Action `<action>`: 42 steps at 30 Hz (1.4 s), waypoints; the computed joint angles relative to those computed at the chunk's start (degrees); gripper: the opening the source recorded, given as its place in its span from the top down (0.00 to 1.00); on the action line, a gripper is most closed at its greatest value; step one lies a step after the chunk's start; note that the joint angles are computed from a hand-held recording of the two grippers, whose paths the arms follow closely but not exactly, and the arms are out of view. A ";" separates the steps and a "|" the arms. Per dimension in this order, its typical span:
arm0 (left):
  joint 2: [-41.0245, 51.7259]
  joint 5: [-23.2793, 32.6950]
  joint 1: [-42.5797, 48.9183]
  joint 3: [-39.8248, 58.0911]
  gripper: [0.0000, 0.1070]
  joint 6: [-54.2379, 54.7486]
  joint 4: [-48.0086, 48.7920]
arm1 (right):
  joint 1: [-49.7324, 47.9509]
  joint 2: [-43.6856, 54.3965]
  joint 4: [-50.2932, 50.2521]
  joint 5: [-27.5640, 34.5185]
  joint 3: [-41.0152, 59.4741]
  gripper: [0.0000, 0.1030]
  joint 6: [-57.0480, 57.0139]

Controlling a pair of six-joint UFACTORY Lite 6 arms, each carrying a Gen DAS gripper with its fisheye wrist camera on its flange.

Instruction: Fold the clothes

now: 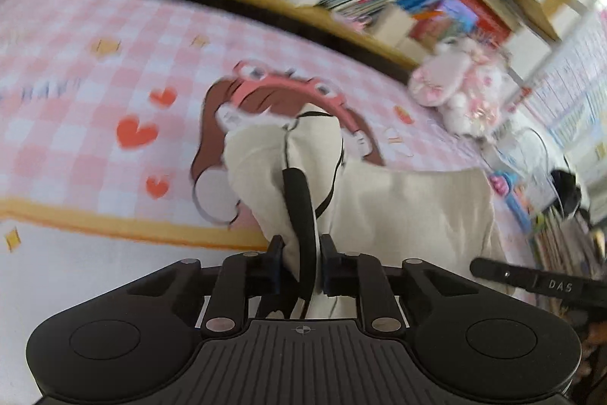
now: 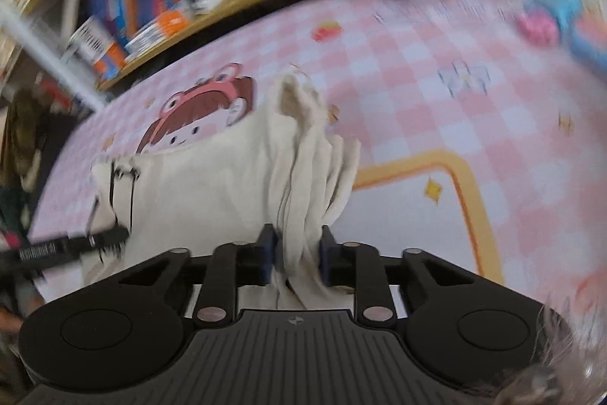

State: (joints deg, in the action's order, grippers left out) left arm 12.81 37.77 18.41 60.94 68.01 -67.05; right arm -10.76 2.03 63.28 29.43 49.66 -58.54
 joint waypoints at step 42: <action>-9.03 2.16 -0.68 -7.81 0.85 -1.12 -4.62 | -6.92 -8.42 2.12 7.96 -5.78 0.83 -6.76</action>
